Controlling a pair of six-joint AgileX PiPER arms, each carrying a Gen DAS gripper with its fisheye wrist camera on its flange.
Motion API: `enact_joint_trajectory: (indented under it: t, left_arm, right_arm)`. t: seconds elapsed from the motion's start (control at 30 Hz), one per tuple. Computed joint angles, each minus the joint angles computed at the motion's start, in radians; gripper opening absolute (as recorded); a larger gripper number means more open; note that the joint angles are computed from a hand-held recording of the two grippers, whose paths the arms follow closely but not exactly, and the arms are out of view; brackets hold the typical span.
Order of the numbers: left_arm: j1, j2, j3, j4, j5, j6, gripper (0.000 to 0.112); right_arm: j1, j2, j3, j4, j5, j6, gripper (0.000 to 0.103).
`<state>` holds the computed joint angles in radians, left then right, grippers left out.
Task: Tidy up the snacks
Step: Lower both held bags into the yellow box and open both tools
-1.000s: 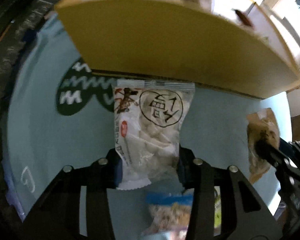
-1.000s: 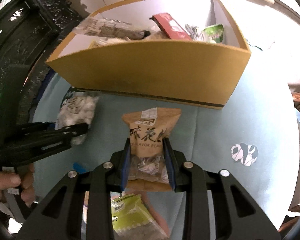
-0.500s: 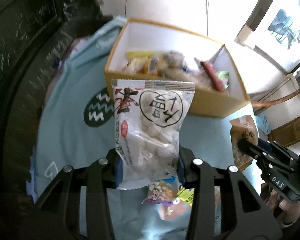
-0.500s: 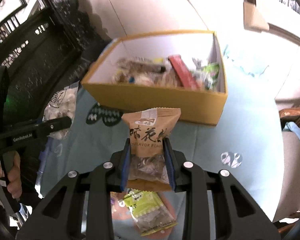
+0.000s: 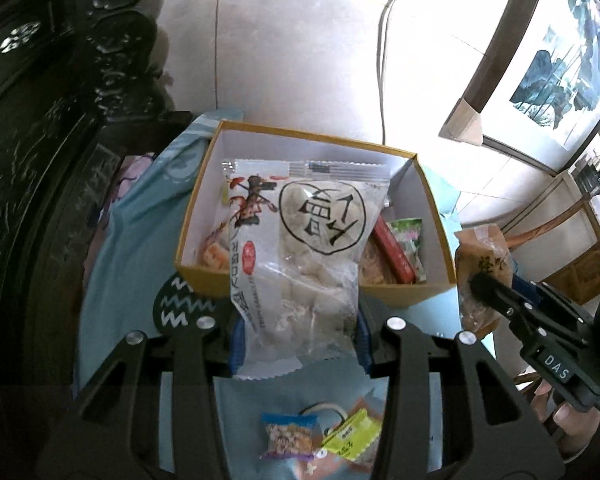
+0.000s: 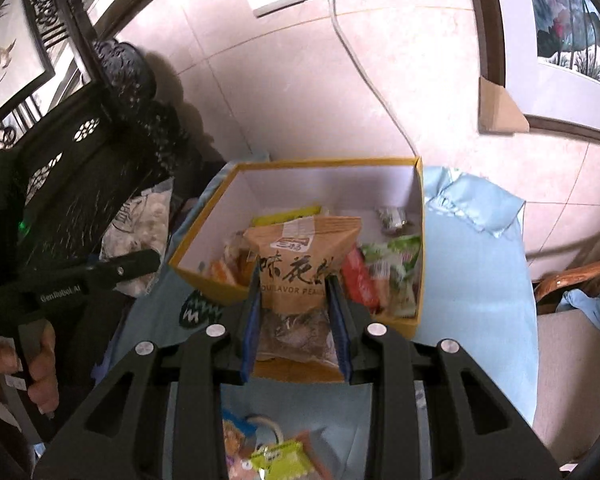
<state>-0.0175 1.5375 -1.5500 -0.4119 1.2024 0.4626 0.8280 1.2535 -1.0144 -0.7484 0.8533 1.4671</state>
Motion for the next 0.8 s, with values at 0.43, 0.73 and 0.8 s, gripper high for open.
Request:
enact_joint_trajectory:
  t: [0.43,0.73,0.8]
  left_arm:
    - [-0.134,0.259,-0.240,0.096,-0.021,-0.128,0.043]
    - [-0.180,0.362,-0.357,0.146,-0.014,-0.173,0.044]
    - [-0.211,0.365,-0.351,0.224,-0.060,-0.217,0.072]
  right_arm:
    - [-0.255,0.105,-0.050,0.117,-0.163,-0.163,0.032]
    - [-0.315,0.169,-0.076,0.143,-0.199,-0.185,0.034]
    - [-0.293,0.198,-0.101,0.056,-0.139,-0.094,0.061]
